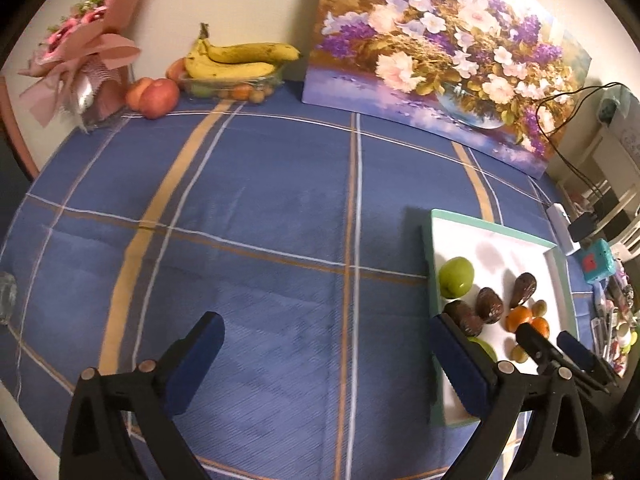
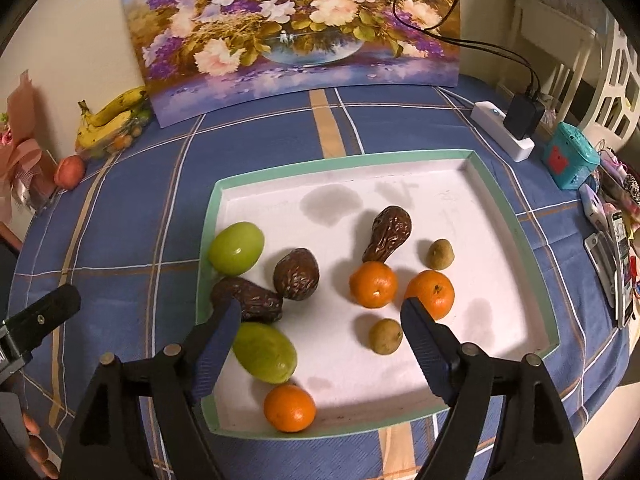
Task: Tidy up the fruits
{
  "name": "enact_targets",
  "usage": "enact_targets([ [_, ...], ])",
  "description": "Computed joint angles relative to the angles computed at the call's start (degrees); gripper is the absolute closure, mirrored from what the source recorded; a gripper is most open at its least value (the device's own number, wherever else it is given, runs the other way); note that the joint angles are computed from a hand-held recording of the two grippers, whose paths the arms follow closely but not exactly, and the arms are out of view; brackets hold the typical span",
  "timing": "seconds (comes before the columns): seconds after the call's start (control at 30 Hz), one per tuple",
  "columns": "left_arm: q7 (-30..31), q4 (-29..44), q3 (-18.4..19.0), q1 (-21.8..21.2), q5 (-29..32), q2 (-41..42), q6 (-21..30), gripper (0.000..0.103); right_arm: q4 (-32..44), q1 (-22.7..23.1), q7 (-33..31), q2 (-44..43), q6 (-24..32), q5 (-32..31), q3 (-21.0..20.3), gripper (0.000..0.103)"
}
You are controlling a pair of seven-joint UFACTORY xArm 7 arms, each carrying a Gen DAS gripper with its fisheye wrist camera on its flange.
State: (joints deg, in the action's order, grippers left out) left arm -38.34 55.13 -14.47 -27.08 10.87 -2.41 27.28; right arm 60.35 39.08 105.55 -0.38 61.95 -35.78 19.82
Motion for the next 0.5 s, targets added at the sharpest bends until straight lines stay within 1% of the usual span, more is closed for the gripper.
enact_targets([
  [0.1, -2.78, -1.94, -0.17, 0.56, 3.13, -2.06, 0.28, 0.0, 0.58, 0.55, 0.85, 0.43, 0.6, -1.1, 0.42, 0.02],
  [0.2, -6.97, -2.44, -1.28, 1.48, 9.05, -3.7, 3.32, 0.0, 1.31, 1.28, 1.26, 1.04, 1.49, -1.61, 0.63, 0.02],
  [0.27, -8.99, -2.88, -1.75, 1.79, 11.07, -4.48, 4.54, 0.0, 1.48, 1.72, 1.43, 1.17, 1.82, -1.88, 0.64, 0.02],
  [0.33, -10.37, -3.64, -1.89, 2.02, 11.62, -5.46, 4.97, 0.0, 1.67, 2.15, 1.81, 1.25, 2.34, -2.06, 0.7, 0.02],
  [0.4, -10.51, -4.52, -1.85, 2.16, 11.18, -6.43, 4.73, 0.0, 1.76, 2.53, 2.24, 1.21, 2.86, -2.31, 0.78, 0.02],
  [0.5, -10.72, -4.34, -2.25, 2.38, 10.55, -6.84, 6.97, 0.0, 2.02, 3.03, 2.82, 1.19, 3.82, -2.61, 0.96, 0.02],
])
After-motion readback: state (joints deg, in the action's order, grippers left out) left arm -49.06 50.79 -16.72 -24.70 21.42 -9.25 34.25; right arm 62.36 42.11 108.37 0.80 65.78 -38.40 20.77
